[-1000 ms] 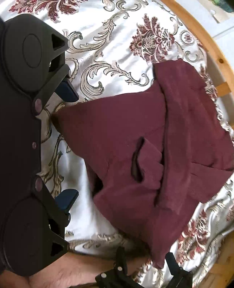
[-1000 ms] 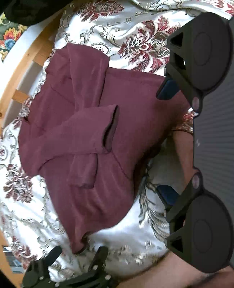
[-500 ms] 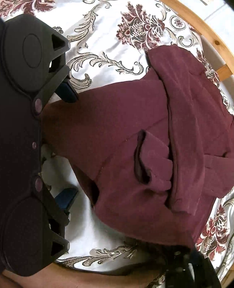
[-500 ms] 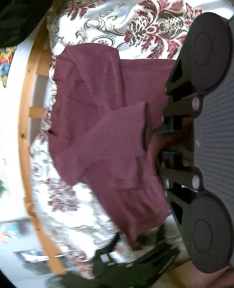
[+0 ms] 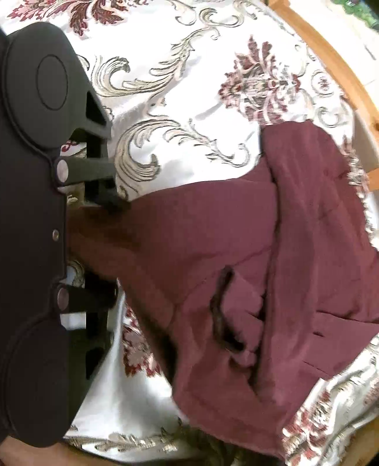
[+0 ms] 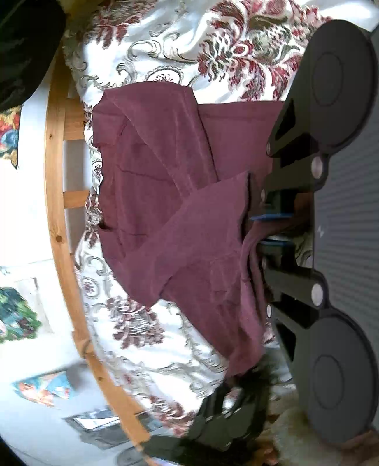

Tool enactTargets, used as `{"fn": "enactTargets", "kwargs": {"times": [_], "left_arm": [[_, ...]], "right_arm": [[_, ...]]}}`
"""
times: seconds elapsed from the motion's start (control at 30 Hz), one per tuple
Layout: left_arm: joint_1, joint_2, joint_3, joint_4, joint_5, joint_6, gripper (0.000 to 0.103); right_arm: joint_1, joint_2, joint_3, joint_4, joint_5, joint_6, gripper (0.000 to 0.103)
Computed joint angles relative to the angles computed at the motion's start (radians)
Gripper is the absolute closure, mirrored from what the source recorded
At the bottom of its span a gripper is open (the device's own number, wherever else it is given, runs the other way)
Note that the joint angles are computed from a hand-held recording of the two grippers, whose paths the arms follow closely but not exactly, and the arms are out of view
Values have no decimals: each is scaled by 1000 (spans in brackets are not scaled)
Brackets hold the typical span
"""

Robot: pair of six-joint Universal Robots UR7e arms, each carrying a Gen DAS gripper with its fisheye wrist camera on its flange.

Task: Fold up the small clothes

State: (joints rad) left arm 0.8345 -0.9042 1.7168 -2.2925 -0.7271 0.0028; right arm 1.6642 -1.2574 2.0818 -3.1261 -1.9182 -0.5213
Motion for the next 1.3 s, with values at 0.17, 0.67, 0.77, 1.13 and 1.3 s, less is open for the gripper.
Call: {"fn": "enactTargets", "kwargs": {"times": [0.17,0.67,0.77,1.13,1.3], "left_arm": [[-15,-21,46,-104,1,36,91],[-69,-121,190,-402,3,154,97],[-97,-175,226,-432,2,167,97],[-265,-442,410,-361,6,151,97],[-261,-437,396,-355,-5,138,97]], "right_arm": [[56,56,-34,80,-210,-76,70],[115,35,33,-32,-362,-120,97],[158,1,65,-94,-371,-180,97],[351,-230,169,2,-398,-198,97],[357,-176,173,-146,-433,-311,97]]}}
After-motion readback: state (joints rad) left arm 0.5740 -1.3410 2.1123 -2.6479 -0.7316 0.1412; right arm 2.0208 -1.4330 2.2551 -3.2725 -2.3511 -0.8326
